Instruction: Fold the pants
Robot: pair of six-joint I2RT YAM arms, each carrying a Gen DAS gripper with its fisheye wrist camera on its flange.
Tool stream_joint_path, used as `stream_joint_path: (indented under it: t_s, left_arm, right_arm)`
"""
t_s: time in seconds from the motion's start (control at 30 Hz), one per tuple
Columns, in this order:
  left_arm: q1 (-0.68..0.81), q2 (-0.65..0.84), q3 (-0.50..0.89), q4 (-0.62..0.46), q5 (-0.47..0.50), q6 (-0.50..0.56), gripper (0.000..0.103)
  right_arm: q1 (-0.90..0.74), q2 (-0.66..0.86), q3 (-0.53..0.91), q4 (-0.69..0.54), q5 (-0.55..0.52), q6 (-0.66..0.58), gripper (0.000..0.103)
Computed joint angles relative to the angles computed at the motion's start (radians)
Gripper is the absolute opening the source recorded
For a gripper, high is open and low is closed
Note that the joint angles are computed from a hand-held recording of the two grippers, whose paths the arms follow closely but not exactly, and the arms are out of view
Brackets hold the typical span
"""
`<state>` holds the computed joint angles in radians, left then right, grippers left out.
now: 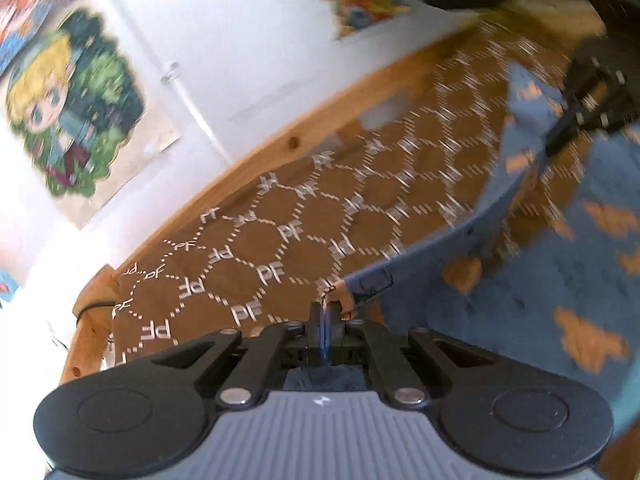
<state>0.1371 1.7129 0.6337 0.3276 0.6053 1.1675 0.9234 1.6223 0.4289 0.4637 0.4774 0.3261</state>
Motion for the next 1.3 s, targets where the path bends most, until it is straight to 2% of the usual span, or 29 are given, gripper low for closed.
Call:
stream_joint_path:
  t_s: [0.13, 0.27, 0.4, 0.5, 0.63, 0.77, 0.93, 1.07, 1.2, 1.27, 1.3]
  left_arm:
    - [0.076, -0.001, -0.143, 0.067, 0.021, 0.215, 0.000]
    - [0.136, 0.098, -0.227, 0.163, 0.020, 0.367, 0.000]
    - [0.142, 0.215, -0.255, 0.276, -0.017, 0.440, 0.000]
    - [0.157, 0.272, -0.268, 0.332, -0.023, 0.484, 0.000]
    - [0.162, 0.270, -0.284, 0.350, -0.026, 0.503, 0.000]
    - [0.188, 0.265, -0.294, 0.349, -0.006, 0.568, 0.000]
    - [0.211, 0.232, -0.285, 0.271, 0.008, 0.635, 0.000]
    - [0.187, 0.258, -0.268, 0.271, -0.039, 0.641, 0.000]
    - [0.158, 0.278, -0.227, 0.193, -0.096, 0.637, 0.002]
    - [0.152, 0.276, -0.209, 0.142, -0.121, 0.640, 0.009]
    - [0.155, 0.271, -0.202, 0.115, -0.125, 0.643, 0.017]
  right_arm:
    - [0.221, 0.081, 0.011, -0.036, 0.125, 0.184, 0.000]
    - [0.367, 0.274, 0.056, 0.005, 0.199, 0.400, 0.000]
    - [0.445, 0.422, 0.101, 0.029, 0.237, 0.556, 0.000]
    - [0.483, 0.474, 0.140, 0.000, 0.265, 0.610, 0.000]
    - [0.504, 0.498, 0.161, -0.028, 0.287, 0.620, 0.000]
    - [0.513, 0.502, 0.161, -0.027, 0.296, 0.597, 0.000]
    - [0.539, 0.484, 0.151, -0.038, 0.302, 0.579, 0.000]
    - [0.547, 0.489, 0.174, -0.081, 0.282, 0.555, 0.000]
    - [0.545, 0.513, 0.190, -0.088, 0.257, 0.547, 0.000]
    - [0.549, 0.513, 0.186, -0.088, 0.251, 0.548, 0.000]
    - [0.551, 0.512, 0.183, -0.087, 0.245, 0.552, 0.000]
